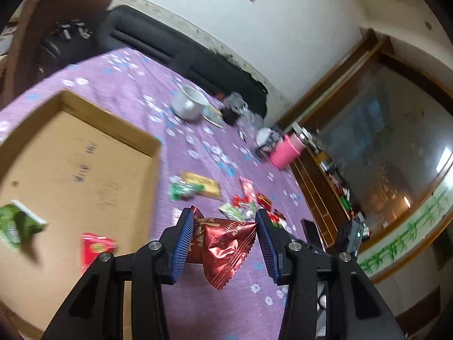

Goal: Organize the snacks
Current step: 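Carry the brown foil pack into the box with the left tool while the right tool drops a green packet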

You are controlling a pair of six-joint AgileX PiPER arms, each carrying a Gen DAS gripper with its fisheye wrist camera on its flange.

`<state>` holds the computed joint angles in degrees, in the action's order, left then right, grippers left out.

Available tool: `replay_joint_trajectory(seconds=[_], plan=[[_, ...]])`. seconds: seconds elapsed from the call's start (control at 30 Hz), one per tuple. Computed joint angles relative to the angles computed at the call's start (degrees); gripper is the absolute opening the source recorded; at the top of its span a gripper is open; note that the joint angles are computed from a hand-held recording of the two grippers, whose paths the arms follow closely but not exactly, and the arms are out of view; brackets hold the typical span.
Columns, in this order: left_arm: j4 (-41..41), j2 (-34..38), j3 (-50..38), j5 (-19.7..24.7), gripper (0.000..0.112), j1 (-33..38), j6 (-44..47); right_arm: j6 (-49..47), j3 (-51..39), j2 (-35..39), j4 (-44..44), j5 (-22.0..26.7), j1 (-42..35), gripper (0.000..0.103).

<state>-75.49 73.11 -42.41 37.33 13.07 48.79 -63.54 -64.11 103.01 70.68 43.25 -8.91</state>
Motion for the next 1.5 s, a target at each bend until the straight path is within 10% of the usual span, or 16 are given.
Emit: replay_joint_trajectory(seconds=[0.8, 1.5], plan=[[0.71, -5.82, 7.24, 13.67, 0.048, 26.39, 8.65, 11.22, -0.19, -7.05, -12.78, -6.35, 24.2, 0.02], [14.16, 14.17, -13.29, 6.96, 0.048, 21.27, -0.82, 36.52, -24.11, 7.53, -36.75, -3.85, 39.75, 0.02]])
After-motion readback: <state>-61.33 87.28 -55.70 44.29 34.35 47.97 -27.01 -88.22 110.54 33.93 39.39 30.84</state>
